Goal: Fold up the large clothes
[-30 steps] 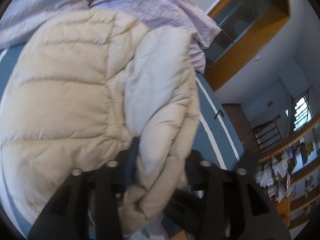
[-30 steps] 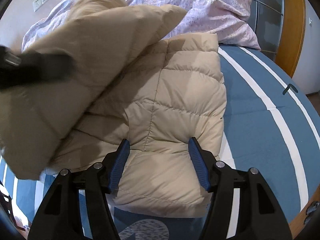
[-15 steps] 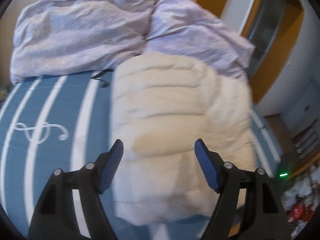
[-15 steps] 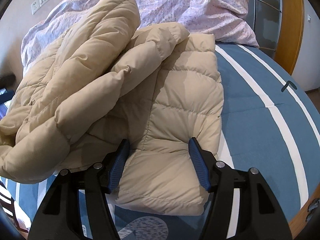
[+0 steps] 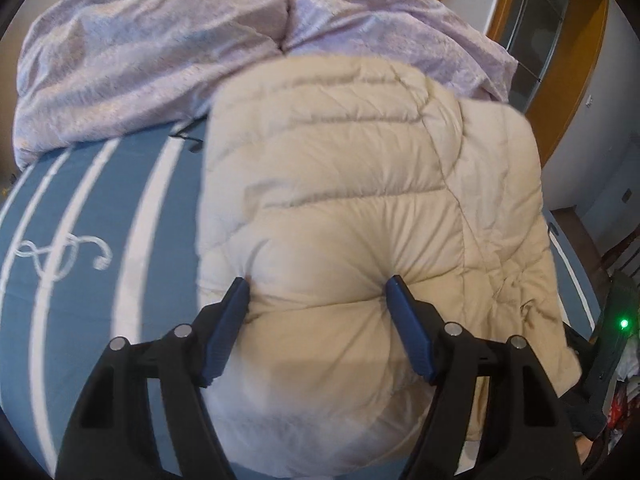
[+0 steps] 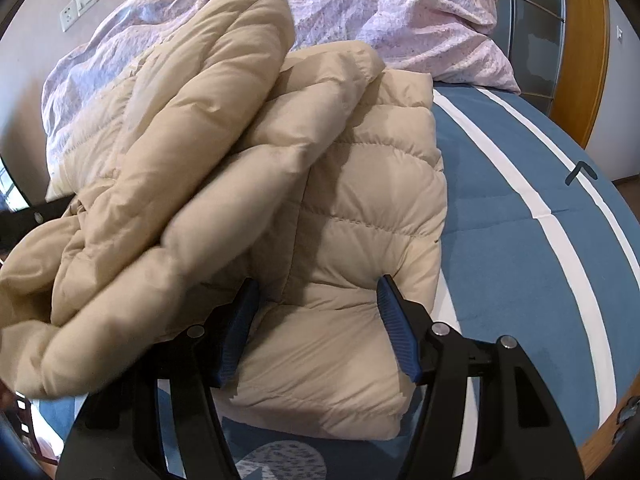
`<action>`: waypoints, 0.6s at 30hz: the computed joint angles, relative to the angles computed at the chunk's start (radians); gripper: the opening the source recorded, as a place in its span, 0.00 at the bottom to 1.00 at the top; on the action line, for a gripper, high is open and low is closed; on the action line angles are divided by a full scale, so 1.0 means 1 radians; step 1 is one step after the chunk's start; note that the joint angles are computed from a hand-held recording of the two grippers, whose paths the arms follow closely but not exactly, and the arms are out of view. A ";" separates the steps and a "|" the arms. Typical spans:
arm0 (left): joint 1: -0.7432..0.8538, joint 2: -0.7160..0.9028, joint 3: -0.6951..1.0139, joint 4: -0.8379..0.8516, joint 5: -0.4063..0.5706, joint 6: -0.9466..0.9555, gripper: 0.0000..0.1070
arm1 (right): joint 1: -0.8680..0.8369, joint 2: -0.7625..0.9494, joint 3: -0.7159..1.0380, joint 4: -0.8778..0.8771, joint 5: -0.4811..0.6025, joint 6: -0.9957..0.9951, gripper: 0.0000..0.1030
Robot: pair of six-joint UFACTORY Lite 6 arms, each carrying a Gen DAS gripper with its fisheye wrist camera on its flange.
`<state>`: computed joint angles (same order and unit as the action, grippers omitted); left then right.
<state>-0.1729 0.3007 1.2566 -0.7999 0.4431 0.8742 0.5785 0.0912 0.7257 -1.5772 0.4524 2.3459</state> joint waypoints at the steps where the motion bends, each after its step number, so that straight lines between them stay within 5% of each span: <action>1: -0.011 0.004 -0.008 -0.014 -0.005 0.003 0.66 | -0.005 -0.010 -0.006 0.006 -0.003 -0.010 0.60; 7: -0.085 0.010 -0.048 -0.063 -0.069 -0.001 0.66 | -0.101 -0.224 -0.112 0.198 0.071 -0.195 0.52; 12: -0.115 0.026 -0.045 -0.071 -0.090 -0.016 0.67 | -0.298 -0.421 -0.160 0.203 -0.135 -0.243 0.51; 18: -0.145 0.026 -0.054 -0.059 -0.119 -0.047 0.67 | -0.309 -0.302 -0.016 0.022 -0.289 -0.062 0.51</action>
<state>-0.3180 0.3267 1.2029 -0.8587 0.3241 0.8273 0.2696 -0.2106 0.7101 -1.5552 0.1637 2.2838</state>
